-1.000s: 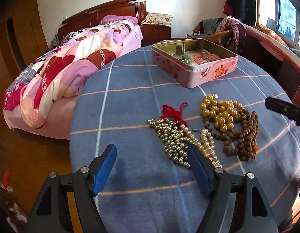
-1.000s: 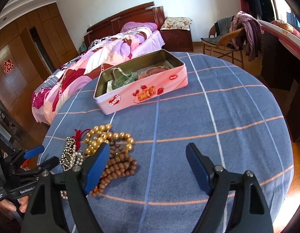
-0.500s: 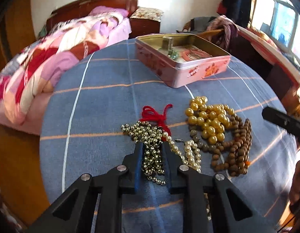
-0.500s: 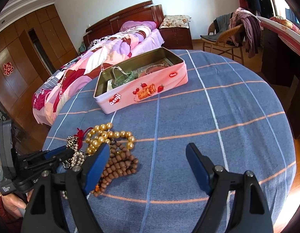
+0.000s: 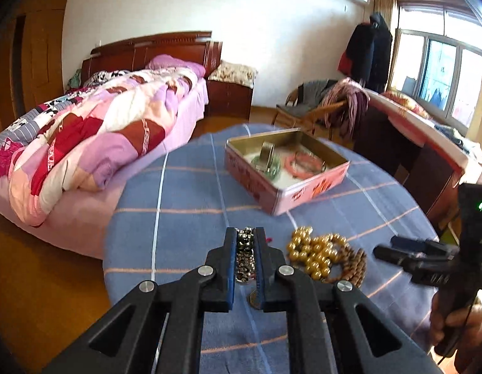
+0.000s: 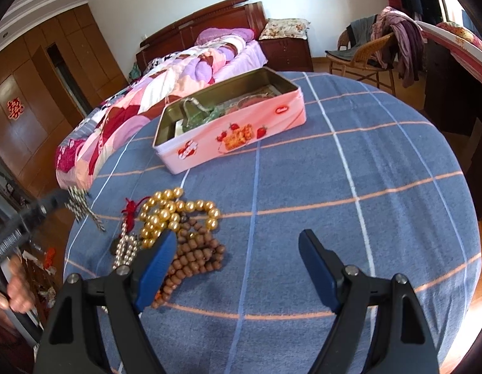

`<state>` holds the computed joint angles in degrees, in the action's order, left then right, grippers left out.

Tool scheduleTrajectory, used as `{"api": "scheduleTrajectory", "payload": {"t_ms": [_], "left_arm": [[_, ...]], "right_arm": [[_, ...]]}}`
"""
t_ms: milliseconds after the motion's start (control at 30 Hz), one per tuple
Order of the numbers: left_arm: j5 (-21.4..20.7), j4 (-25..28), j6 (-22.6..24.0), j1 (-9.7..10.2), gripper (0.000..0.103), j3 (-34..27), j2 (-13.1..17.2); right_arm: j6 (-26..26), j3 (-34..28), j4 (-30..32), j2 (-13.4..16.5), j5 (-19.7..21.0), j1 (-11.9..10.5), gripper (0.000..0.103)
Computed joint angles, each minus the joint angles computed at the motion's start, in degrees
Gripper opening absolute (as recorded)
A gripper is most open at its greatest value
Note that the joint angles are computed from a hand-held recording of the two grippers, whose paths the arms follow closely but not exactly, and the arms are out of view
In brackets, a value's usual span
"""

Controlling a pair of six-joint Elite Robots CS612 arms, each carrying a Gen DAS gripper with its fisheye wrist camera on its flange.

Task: Organize jewelry
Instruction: 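Grasp the brown wooden bead strand with the right tool while the left tool holds its bracelet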

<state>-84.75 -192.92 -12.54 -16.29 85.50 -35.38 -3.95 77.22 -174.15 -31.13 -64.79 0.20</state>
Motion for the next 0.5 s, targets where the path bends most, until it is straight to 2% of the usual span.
{"api": "scheduleTrajectory", "payload": {"t_ms": [167, 300, 433, 500], "left_arm": [[1.85, -1.04, 0.72, -0.24, 0.009, 0.32, -0.17], [1.22, -0.79, -0.41, 0.05, 0.009, 0.26, -0.18], [1.37, -0.77, -0.69, 0.14, 0.009, 0.52, -0.23], [1.37, -0.74, -0.97, 0.19, 0.01, 0.65, -0.26]], "right_arm": [[-4.23, 0.06, 3.54, -0.39, 0.58, 0.89, 0.083], [-6.54, -1.51, 7.1, 0.25, -1.17, 2.17, 0.083], [-10.01, -2.54, 8.62, 0.46, -4.63, 3.39, 0.085], [-11.35, -2.66, 8.99, 0.44, -4.94, 3.53, 0.079]]}}
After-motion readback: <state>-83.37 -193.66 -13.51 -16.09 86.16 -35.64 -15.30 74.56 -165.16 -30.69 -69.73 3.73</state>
